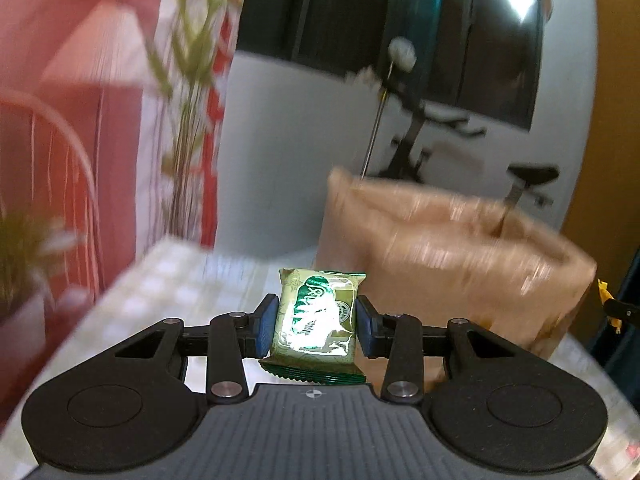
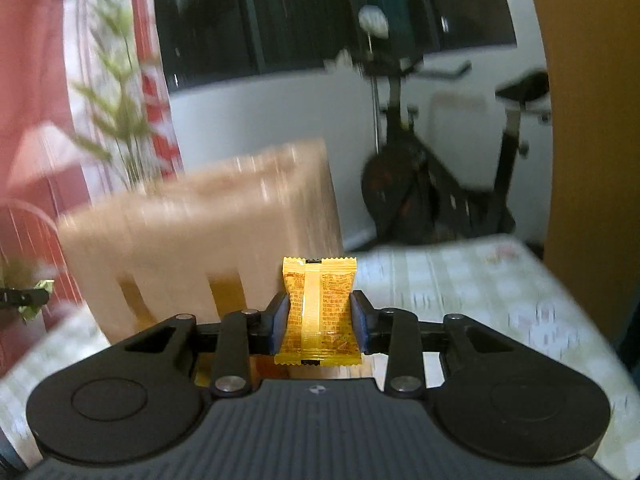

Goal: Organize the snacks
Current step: 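Carry both packs over the lined box and open both tools to drop them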

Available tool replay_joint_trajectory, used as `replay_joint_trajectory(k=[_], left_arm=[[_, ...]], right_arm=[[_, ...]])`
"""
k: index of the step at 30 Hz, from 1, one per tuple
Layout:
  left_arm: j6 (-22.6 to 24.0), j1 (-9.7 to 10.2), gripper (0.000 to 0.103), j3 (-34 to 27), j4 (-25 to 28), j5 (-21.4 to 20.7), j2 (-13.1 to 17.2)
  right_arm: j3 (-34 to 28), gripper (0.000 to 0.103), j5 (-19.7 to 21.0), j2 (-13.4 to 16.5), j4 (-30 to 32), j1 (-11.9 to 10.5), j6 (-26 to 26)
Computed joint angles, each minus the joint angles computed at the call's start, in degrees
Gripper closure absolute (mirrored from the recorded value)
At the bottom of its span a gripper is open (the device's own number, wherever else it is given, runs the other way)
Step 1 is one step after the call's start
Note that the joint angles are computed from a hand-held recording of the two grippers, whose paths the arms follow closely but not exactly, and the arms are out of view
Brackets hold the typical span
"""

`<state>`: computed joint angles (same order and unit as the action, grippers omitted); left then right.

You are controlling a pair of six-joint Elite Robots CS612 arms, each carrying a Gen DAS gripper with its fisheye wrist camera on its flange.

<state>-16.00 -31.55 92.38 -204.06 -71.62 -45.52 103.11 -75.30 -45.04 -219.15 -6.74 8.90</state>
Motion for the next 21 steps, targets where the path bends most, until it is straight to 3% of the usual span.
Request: replay_joint_trajectory(k=[4,9,15,21], left_arm=[[2.7,-0.41,0.060,-2.5,-2.4,-0.5,0.2],[4.9,-0.75,0.060,-7.5,-1.1,-2.4,1.7],[4.5,-0.48,0.060,-13.9,4.4,-6.2,4.3],[4.3,0.14,0.060,-19.3,11.9,-7.9,7.0]], right_arm=[[-1.7,0.068,1.5,-0.6,-3.8,-0.2,0.2],[-5.9,0.068,4.0,-0.4,-2.6,0.2,-1.9],[-12.8,0.068,5.9,1.6,6.3,1.5,-5.9],[-16.5,0.068,4.1,2.7,15.9,2.5,-10.9]])
